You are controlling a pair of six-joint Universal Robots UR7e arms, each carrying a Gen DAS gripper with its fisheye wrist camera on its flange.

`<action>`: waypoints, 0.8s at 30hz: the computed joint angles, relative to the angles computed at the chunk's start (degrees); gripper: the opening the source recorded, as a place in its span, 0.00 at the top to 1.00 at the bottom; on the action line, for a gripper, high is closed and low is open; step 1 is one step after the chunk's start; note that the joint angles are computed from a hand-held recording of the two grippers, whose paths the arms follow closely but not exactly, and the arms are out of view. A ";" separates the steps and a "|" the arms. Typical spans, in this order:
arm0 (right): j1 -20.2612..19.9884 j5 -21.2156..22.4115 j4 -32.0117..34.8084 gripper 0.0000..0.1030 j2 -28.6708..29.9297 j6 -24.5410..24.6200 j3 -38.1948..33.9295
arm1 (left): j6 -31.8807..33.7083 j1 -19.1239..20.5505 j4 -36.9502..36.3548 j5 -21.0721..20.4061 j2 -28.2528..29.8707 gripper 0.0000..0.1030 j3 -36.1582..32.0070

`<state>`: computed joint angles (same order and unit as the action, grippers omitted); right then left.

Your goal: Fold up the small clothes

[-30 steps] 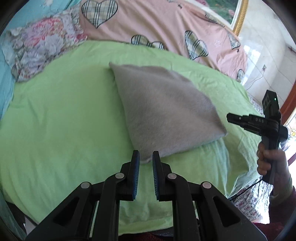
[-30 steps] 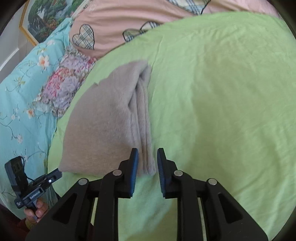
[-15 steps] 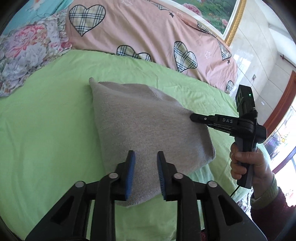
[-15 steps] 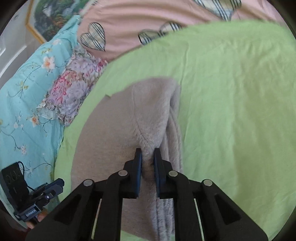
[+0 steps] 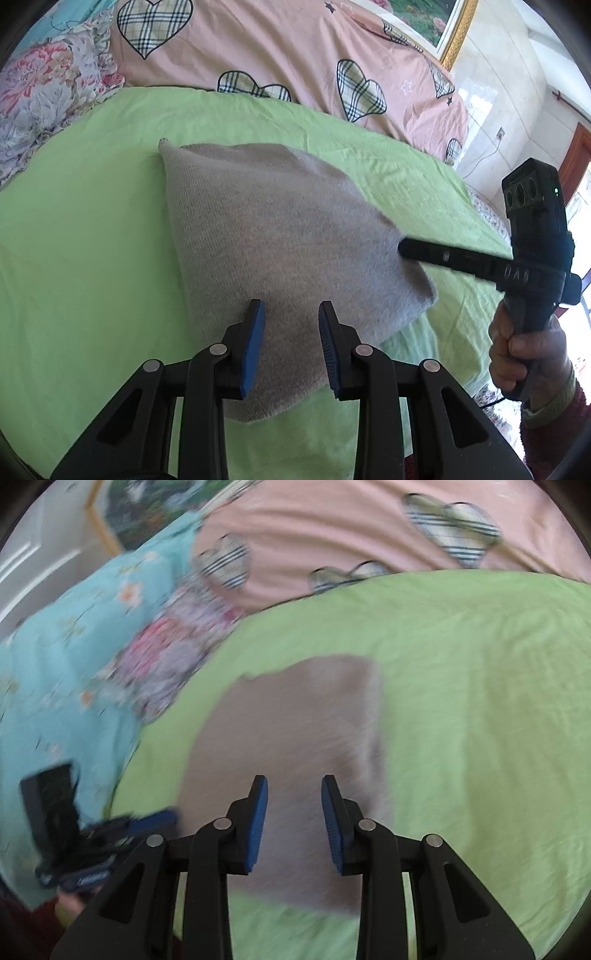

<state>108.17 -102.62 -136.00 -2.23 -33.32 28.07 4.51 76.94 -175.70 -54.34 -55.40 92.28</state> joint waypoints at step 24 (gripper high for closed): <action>-2.33 -9.18 -11.46 0.71 -1.98 -5.90 9.88 | -2.12 0.58 -2.88 2.70 0.34 0.71 4.32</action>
